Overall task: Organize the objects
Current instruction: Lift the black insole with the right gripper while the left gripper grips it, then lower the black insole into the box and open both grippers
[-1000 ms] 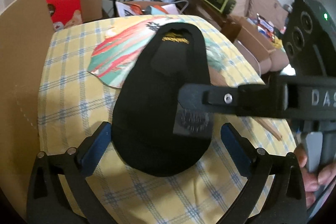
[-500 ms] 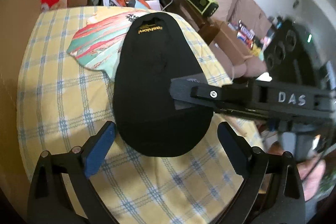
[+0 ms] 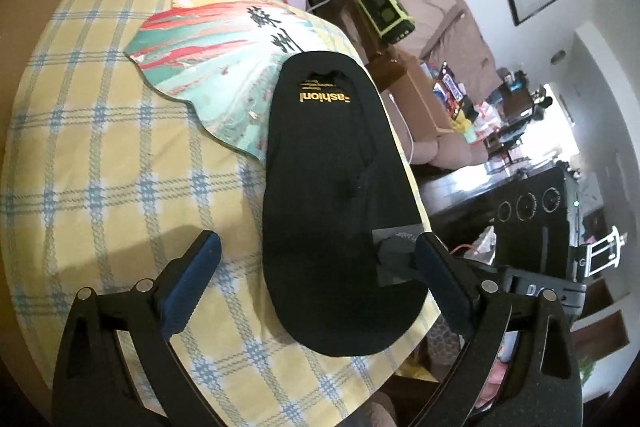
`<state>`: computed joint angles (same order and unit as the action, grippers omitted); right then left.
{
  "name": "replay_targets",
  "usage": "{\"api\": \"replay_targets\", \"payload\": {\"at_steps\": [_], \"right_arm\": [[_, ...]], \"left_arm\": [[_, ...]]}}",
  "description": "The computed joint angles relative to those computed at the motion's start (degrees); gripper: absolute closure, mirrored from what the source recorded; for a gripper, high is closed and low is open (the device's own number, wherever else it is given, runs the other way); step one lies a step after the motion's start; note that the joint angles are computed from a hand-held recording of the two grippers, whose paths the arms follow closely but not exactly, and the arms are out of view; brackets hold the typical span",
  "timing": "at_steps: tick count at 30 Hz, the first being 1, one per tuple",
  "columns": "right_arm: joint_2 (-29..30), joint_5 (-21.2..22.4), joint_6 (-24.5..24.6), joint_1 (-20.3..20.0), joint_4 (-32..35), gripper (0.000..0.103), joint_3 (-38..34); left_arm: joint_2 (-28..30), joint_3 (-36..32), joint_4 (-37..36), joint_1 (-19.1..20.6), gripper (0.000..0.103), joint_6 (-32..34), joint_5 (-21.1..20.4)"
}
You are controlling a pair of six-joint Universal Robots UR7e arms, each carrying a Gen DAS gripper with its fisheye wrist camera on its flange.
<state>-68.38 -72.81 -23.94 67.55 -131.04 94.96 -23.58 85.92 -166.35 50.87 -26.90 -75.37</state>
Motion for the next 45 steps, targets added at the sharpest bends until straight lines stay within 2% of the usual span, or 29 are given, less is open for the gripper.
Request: {"api": "replay_targets", "payload": {"at_steps": [3,4,5,7,18,23,28,38,45], "right_arm": [[-0.8,0.2,-0.7,0.0,-0.2,0.096,1.1],[-1.1,0.4,-0.9,-0.1,-0.1,0.096,1.4],[-1.4,0.6,-0.9,-0.1,0.0,0.096,1.8],[-2.1,0.6,-1.1,-0.1,-0.5,0.096,2.8],[-7.6,3.8,-2.3,1.6,-2.0,0.096,6.7],[-9.1,3.9,-2.8,3.4,-2.0,0.096,7.3],[-8.7,2.9,-2.9,7.0,-2.0,0.096,6.9],[-4.9,1.6,-2.4,13.4,-2.4,0.096,6.6],[-0.7,-0.6,-1.5,18.0,-3.6,0.096,6.2]], "left_arm": [[-0.1,0.8,-1.6,0.2,0.008,-1.2,-1.7],[-0.3,1.2,-2.3,0.6,0.014,-1.8,-3.3],[-0.4,1.4,-2.8,1.0,0.025,-2.6,-5.0],[-0.3,1.7,-4.3,1.6,0.029,-4.2,-7.8],[-2.5,4.5,-11.5,-1.5,0.036,-3.0,-6.5],[-4.2,5.2,-12.4,-3.3,0.036,-1.7,-4.0],[-8.3,8.6,-13.8,-4.4,0.036,-1.4,-0.9],[-17.7,18.4,-18.0,-4.5,0.036,-2.2,4.4],[-24.6,24.2,-17.7,-4.1,0.036,-2.9,8.0]]}}
